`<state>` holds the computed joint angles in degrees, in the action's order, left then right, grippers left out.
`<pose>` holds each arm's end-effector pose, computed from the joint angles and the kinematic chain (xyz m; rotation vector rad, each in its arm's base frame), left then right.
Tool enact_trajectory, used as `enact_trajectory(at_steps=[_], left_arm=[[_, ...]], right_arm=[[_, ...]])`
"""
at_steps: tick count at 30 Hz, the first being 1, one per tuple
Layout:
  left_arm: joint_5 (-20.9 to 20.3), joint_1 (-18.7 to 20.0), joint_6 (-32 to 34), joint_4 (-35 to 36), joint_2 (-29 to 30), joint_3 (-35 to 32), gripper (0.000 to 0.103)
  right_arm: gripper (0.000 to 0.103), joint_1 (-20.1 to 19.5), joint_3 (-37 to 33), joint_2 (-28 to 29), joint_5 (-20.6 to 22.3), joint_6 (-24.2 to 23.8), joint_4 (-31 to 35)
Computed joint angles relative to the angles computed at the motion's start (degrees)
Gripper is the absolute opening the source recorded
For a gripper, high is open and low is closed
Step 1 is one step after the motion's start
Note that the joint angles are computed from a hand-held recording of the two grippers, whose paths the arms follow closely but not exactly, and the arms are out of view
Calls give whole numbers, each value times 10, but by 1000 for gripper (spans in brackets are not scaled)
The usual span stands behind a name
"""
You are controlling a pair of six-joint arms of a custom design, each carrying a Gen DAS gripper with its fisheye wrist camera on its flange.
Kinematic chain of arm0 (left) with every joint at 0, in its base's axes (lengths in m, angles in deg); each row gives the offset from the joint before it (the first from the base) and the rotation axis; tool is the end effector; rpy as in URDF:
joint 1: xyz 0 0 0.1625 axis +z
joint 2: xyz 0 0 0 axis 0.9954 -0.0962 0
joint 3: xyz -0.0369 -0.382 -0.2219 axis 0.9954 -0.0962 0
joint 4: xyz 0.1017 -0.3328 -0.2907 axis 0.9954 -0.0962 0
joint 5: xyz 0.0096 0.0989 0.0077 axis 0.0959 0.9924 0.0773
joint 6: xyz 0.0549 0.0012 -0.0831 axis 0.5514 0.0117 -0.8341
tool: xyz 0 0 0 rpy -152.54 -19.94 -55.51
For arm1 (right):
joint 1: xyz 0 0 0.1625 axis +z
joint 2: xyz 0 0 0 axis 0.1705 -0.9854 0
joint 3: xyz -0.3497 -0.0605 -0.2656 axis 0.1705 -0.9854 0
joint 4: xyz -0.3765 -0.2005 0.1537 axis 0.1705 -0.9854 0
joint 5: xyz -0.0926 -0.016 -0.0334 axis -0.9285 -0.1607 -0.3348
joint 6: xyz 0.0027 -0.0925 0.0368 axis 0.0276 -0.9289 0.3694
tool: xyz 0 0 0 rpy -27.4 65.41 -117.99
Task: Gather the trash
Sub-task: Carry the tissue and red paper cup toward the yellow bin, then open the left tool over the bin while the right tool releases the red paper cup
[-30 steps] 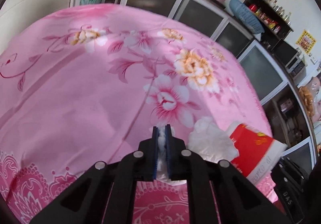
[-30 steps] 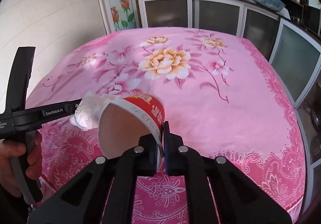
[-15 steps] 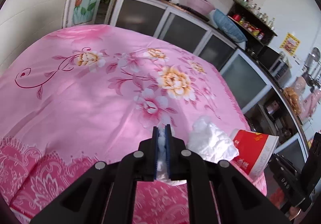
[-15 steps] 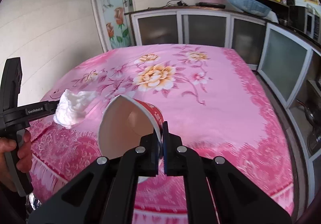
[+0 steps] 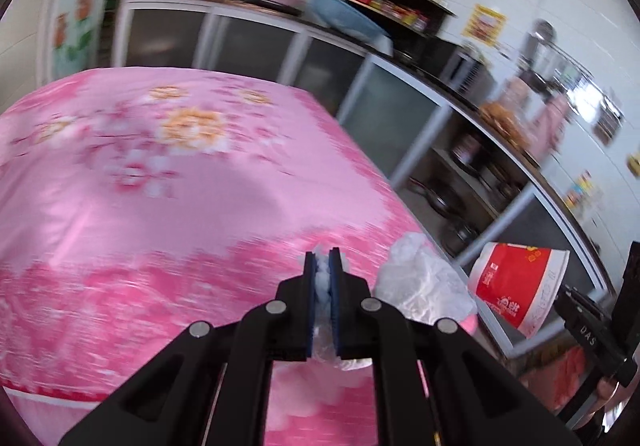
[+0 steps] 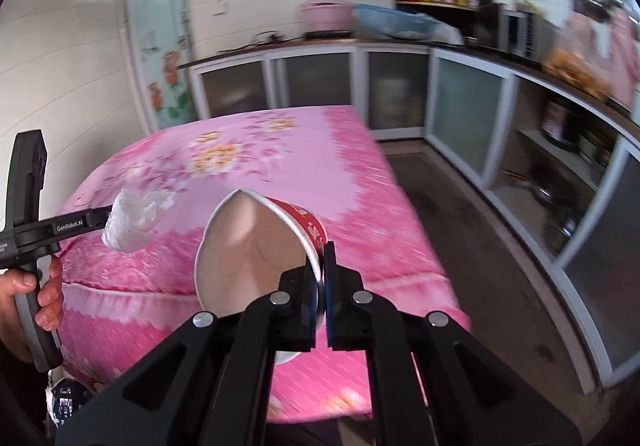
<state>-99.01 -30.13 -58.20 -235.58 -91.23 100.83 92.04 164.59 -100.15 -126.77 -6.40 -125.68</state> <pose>-0.1821 -0.6091 0.2268 0.0448 2.4154 -1.2655 0.2413 -0.6148 0.2535 1.0196 -2.3997 0.8886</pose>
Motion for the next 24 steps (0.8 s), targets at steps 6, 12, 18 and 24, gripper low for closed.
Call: enact_trajectory(at_steps=[6, 12, 18, 24], left_arm=[[-66, -16, 28, 29, 77, -59, 6], [-115, -36, 59, 60, 142, -115, 6], [-153, -53, 85, 91, 197, -164, 6], [-182, -56, 97, 148, 254, -221, 6]], right_arm=[[2, -38, 45, -65, -30, 5, -38], [2, -79, 77, -115, -47, 10, -60], [2, -119, 98, -151, -51, 17, -70], [2, -162, 115, -162, -63, 28, -69]])
